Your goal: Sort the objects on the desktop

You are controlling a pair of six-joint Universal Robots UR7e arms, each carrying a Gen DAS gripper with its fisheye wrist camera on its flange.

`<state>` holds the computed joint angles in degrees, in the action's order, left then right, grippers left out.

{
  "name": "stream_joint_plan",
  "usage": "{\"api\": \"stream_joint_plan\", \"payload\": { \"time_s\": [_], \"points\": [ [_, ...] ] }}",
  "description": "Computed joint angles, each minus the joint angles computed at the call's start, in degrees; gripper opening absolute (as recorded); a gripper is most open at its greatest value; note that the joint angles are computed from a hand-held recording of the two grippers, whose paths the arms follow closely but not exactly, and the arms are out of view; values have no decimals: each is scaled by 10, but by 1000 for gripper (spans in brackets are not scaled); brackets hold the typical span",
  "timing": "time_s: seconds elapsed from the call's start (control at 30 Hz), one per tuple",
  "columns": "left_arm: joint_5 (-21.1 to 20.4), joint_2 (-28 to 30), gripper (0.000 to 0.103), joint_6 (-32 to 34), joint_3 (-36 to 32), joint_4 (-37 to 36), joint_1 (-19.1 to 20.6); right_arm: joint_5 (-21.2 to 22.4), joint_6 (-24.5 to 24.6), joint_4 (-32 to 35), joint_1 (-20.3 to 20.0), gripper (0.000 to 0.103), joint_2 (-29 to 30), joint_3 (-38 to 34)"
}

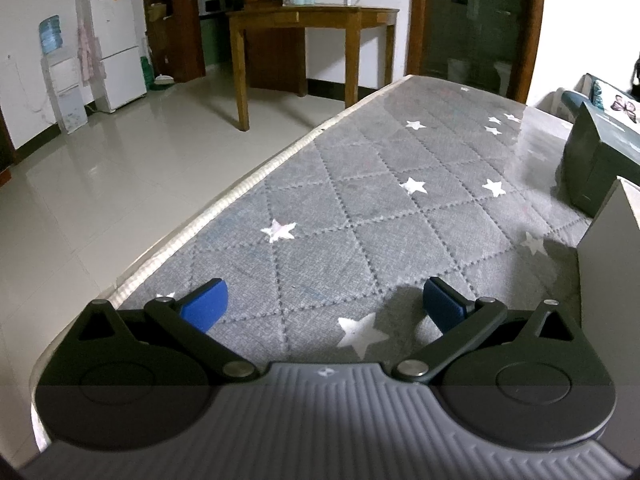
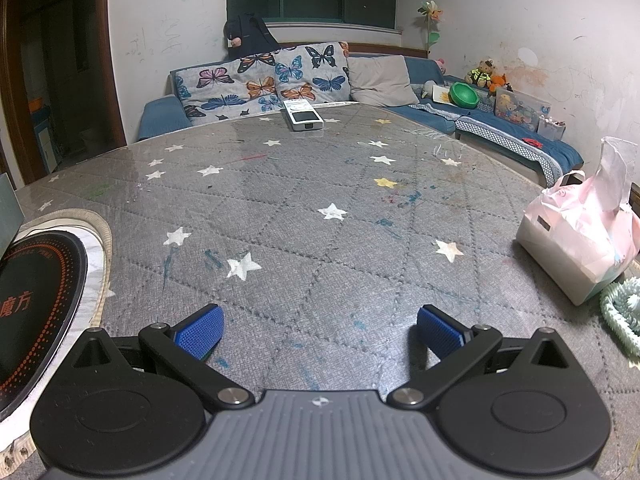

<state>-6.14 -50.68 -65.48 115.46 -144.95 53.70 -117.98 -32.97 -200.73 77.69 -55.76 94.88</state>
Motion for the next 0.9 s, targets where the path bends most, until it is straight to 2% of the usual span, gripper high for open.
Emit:
{"api": "stream_joint_plan", "payload": {
  "time_s": [0.13,0.33,0.9],
  "points": [
    [7,-1,103,-31,-2,30,-1,0,0,0,0,103,0,0],
    [7,0,103,-28,-18,42,1,0,0,0,0,103,0,0],
    [12,41,103,160,-53,-150,14,0,0,-1,0,103,0,1]
  ]
}}
